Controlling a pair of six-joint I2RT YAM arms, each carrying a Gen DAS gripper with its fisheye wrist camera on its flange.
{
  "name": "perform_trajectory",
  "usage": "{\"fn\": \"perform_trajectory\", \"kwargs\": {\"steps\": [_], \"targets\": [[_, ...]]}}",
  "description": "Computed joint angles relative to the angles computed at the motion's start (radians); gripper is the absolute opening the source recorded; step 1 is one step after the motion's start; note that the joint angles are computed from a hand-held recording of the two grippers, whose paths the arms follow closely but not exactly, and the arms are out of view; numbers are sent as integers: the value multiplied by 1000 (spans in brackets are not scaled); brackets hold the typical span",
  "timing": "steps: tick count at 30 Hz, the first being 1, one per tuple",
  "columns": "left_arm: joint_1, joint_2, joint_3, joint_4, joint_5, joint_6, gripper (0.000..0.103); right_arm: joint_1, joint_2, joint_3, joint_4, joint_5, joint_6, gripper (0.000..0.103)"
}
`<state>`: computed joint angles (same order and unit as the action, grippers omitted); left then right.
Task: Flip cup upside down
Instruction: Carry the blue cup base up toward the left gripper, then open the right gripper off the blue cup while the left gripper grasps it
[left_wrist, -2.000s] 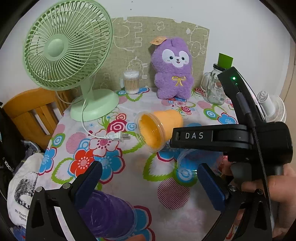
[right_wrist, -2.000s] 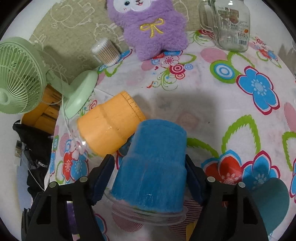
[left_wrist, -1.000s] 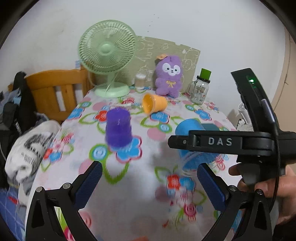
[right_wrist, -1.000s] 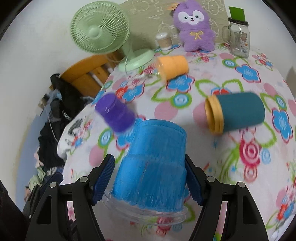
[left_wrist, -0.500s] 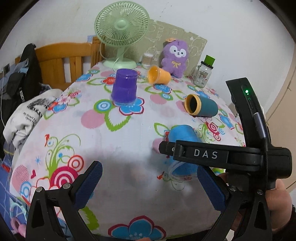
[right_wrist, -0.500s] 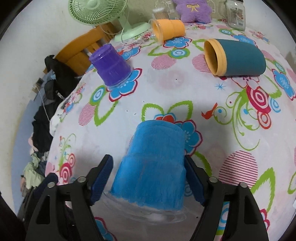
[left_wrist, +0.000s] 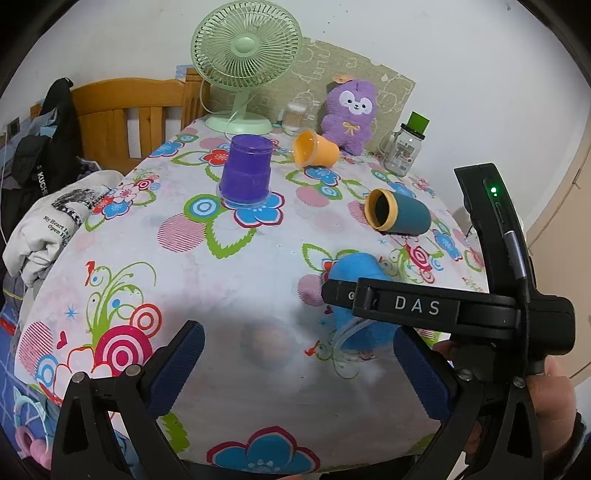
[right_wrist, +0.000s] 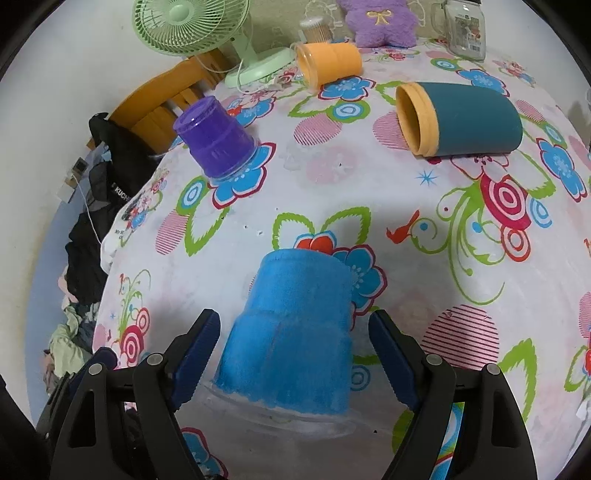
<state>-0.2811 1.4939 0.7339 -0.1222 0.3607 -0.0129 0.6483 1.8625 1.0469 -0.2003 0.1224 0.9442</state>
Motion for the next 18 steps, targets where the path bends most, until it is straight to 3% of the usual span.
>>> {"fn": "perform_trajectory", "kwargs": {"steps": [5,8,18], "targets": [[-17,-20,9,-23,-5,-4,103,0,-54,-22,-2,5,-15,86],[-25,-35,16,-43,-4,-10,103,12,-99,-36,-20,50,-29,98],[-72,-68,47,-81,-19,-33,103,-4,-243,-141,-47,155,-33,98]]}}
